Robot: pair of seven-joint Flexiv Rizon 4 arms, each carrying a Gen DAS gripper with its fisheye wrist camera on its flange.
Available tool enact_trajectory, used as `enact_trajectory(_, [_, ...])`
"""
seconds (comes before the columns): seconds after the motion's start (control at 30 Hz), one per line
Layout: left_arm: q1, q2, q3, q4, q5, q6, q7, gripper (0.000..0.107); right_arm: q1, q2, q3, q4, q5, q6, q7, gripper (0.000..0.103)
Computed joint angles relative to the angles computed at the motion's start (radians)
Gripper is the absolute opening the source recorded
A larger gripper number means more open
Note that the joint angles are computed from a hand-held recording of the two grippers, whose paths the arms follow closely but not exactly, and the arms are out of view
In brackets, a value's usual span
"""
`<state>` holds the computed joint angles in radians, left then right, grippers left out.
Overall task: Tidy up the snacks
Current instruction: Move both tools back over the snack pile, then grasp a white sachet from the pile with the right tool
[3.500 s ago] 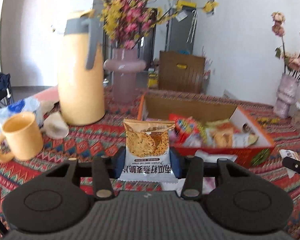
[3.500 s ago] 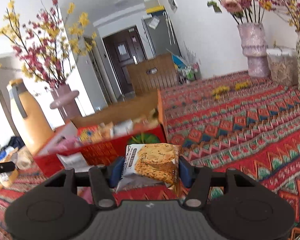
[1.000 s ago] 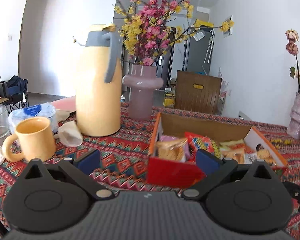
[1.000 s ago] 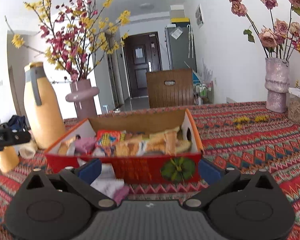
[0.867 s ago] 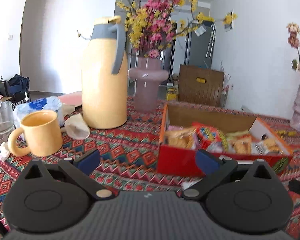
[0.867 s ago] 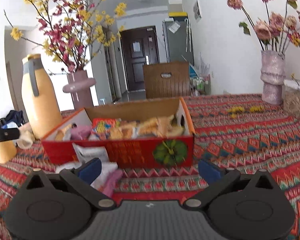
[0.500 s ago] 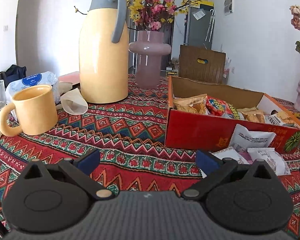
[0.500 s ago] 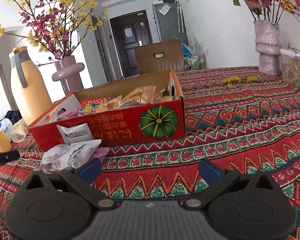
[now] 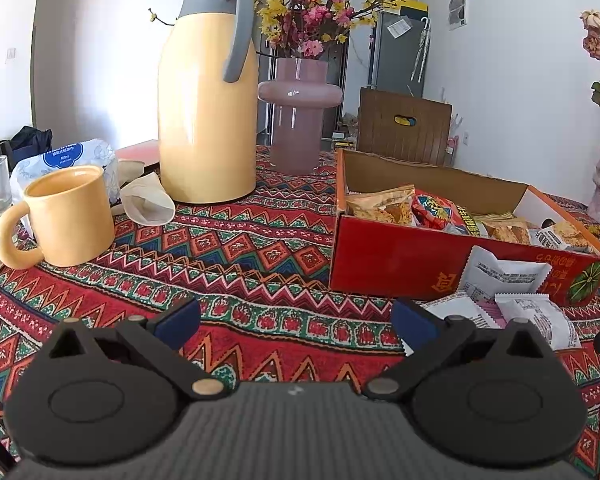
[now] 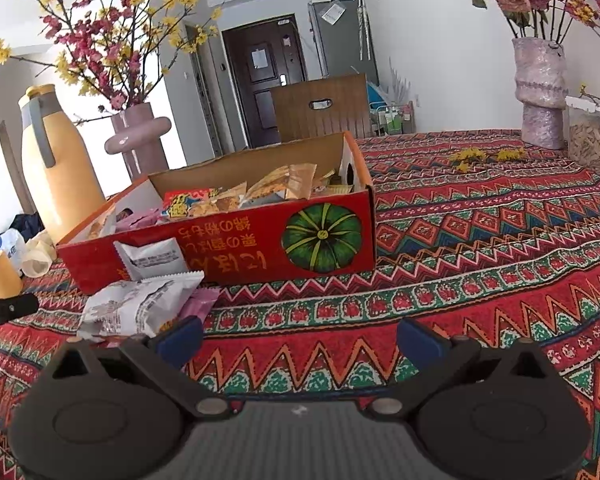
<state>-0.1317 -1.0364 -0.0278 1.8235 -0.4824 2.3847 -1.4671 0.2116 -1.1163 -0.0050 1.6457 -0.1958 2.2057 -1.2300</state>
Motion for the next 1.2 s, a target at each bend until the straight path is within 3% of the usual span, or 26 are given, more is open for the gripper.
enact_trajectory(0.23, [0.019,0.003,-0.012,0.006,0.024,0.001,-0.028,0.103,0.026,-0.001,-0.022,-0.001,0.046,0.000,-0.006,0.103])
enact_trajectory(0.37, [0.031,0.006,-0.016,0.011,0.043,-0.003,-0.048,0.103,0.169,-0.008,-0.142,-0.003,0.267,0.023,-0.062,0.103])
enact_trajectory(0.7, [0.056,0.009,-0.024,0.019,0.099,0.006,-0.098,0.103,0.185,0.043,-0.082,0.045,0.249,0.106,-0.159,0.103])
enact_trajectory(1.0, [0.060,0.011,-0.021,0.019,0.114,-0.003,-0.112,0.103,0.234,0.045,-0.095,-0.022,0.249,-0.030,-0.180,0.103])
enact_trajectory(1.2, [0.057,0.012,-0.018,0.018,0.110,-0.018,-0.109,0.103,0.239,0.031,-0.095,-0.081,0.199,-0.165,-0.157,0.088])
